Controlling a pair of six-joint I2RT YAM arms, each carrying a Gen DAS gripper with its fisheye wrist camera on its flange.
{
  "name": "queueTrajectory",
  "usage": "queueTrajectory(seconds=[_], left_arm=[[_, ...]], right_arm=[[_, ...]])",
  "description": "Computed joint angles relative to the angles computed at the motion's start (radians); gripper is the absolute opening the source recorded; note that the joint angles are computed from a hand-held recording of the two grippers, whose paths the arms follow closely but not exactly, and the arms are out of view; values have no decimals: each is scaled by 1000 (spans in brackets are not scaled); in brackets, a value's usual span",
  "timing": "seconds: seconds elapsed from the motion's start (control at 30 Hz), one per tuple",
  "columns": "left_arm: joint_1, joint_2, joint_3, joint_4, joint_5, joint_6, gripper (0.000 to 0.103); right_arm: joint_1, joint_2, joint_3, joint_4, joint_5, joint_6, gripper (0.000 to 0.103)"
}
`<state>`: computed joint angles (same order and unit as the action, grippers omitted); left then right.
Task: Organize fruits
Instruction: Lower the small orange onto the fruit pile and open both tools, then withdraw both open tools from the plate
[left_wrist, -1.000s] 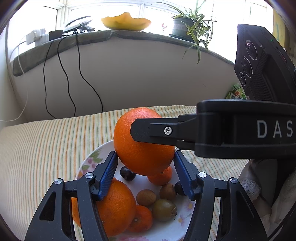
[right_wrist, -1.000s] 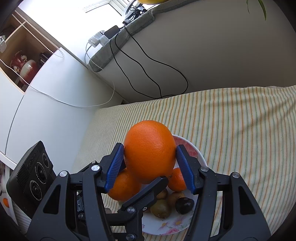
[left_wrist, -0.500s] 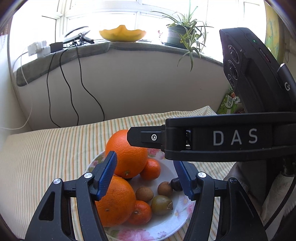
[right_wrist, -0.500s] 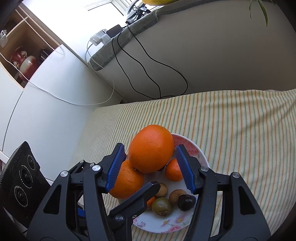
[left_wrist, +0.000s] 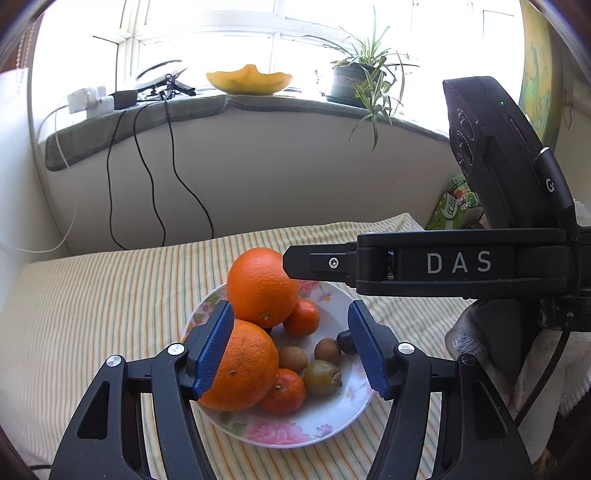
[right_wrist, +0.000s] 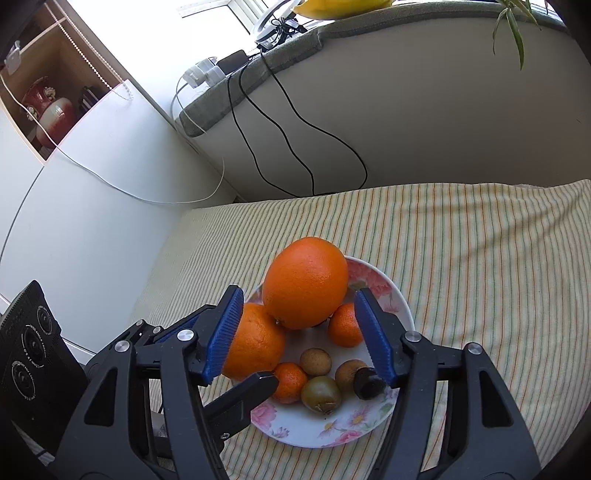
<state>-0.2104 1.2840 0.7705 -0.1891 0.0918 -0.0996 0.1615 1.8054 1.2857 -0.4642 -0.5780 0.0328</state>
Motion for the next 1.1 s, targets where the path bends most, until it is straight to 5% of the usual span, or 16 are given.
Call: queueTrajectory(seconds=[0.57,0.67,1.1], left_arm=[[45,-202,-77,-87,6,11,76],[57,-233,-89,-103,1,13,81],[82,-307,-122,-156,-45,19,82]], right_arm=[[-15,-254,-252,140,125,-11,80],[-23,-319,-324,190,145,-8,91],[72,-534,-516,263,356,-54,91]])
